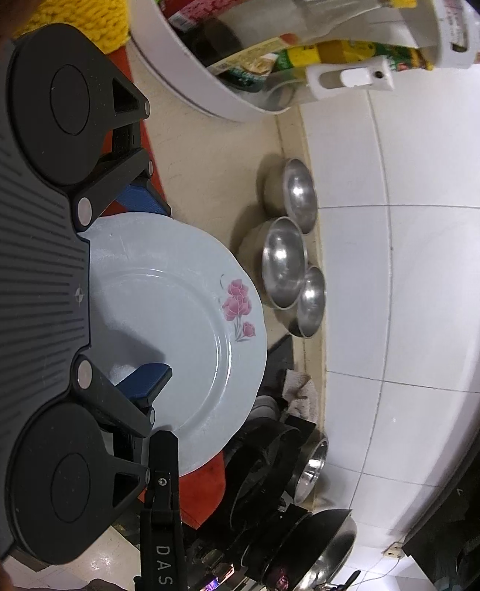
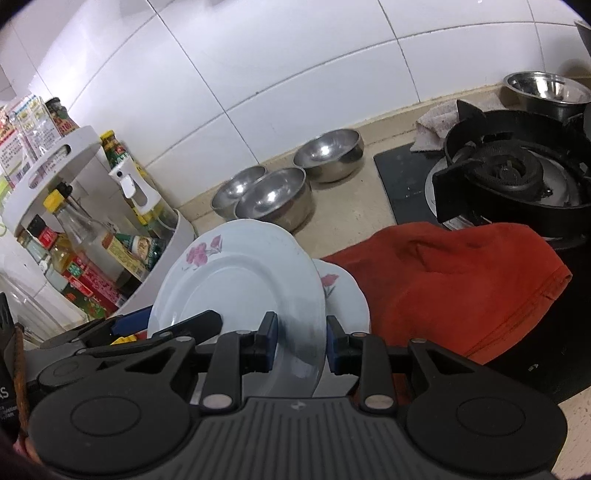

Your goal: Organize plates and bowls

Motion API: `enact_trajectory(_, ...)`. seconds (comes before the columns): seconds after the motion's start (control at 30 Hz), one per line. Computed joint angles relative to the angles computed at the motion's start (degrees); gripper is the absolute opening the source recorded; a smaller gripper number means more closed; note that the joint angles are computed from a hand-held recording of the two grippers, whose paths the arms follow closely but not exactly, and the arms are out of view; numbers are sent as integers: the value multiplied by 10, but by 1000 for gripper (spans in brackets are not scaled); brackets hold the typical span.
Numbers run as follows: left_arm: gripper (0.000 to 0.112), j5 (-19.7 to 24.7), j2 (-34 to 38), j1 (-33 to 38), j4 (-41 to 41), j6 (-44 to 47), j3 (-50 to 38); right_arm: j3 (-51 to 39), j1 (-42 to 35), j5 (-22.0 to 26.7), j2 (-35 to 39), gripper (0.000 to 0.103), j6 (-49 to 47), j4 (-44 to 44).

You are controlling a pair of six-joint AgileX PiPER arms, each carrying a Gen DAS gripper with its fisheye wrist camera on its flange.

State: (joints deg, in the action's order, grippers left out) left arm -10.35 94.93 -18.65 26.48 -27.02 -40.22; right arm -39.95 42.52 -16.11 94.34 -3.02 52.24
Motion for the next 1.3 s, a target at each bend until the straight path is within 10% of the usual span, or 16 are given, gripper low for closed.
enact_trajectory(0.5,90,17,71,16,112,-125,-43,-44,-39,64,59,25,70,-97)
enact_trajectory(0.87,90,11,115,26,298,-317,-89,-90,-41,60,90,29,-230,162)
enact_trajectory(1.3,85,30,121,14,285,-278,-107,-130,-28,2,109,30,-507,377)
